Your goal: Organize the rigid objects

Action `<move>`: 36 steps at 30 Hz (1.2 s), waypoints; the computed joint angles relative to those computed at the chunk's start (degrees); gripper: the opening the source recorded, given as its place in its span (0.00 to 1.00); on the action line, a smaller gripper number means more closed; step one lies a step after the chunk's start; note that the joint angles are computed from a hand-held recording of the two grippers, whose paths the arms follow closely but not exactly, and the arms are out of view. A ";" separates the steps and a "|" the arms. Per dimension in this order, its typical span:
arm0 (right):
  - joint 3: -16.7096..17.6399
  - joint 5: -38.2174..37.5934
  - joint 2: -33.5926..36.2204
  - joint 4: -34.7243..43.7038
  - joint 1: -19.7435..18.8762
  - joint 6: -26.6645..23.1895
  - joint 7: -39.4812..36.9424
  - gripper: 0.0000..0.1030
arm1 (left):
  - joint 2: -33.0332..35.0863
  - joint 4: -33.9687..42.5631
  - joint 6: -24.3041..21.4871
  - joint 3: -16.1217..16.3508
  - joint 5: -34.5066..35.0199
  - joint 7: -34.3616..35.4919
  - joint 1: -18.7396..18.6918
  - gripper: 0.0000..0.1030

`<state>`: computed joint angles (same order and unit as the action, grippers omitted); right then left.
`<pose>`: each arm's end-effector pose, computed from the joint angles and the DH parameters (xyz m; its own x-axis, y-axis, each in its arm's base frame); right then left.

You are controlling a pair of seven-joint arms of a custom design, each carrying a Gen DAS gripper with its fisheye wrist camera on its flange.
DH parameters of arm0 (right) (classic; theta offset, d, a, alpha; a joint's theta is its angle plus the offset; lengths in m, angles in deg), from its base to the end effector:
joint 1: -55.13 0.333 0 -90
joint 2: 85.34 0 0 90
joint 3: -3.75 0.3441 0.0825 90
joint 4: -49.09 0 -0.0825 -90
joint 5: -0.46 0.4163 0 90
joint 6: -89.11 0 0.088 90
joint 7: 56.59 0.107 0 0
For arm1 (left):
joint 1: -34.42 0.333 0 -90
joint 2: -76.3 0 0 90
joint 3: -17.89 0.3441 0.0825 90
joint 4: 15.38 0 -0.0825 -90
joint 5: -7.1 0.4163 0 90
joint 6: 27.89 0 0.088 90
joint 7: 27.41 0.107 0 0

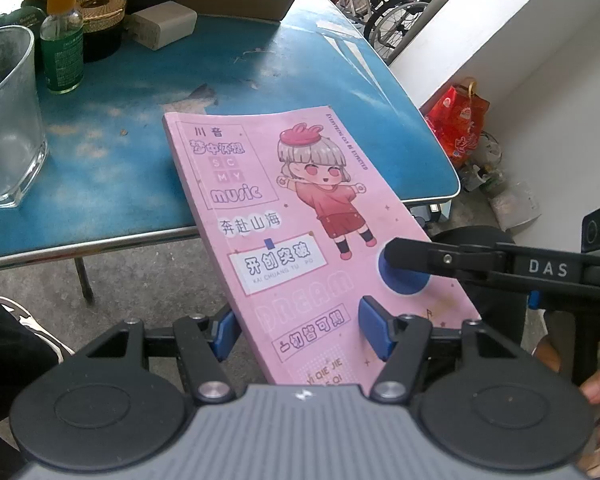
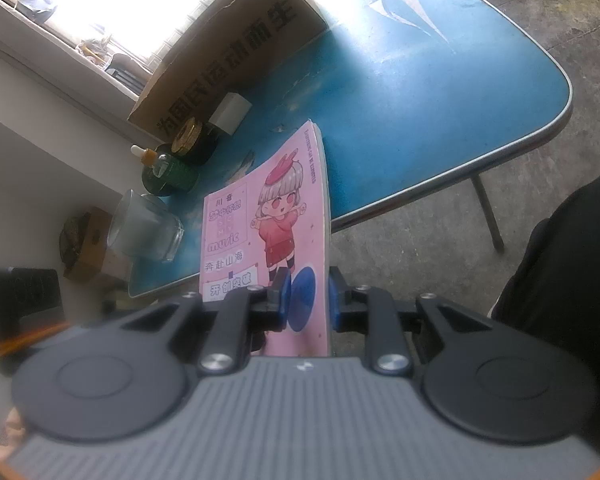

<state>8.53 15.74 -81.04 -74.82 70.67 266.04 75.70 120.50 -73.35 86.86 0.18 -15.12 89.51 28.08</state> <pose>0.5919 0.1950 0.4706 -0.3307 -0.6902 -0.6437 -0.6333 0.6680 -0.3909 0.7856 -0.2705 0.4564 -0.6251 -0.6575 0.4207 -0.7777 0.4790 -0.4070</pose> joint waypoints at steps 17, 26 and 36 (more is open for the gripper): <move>-0.17 -0.85 -0.01 -0.04 0.10 0.10 0.78 0.18 | -0.06 -0.12 0.08 -0.06 -0.22 0.28 0.14 0.61; -0.20 -1.11 -0.04 -0.05 0.12 0.16 0.94 0.18 | -0.26 -0.39 0.20 -0.11 -0.33 0.37 0.22 0.61; -0.23 -1.19 -0.07 -0.08 0.11 0.13 1.08 0.18 | 0.37 0.62 -0.63 -0.18 -0.55 0.24 0.27 0.61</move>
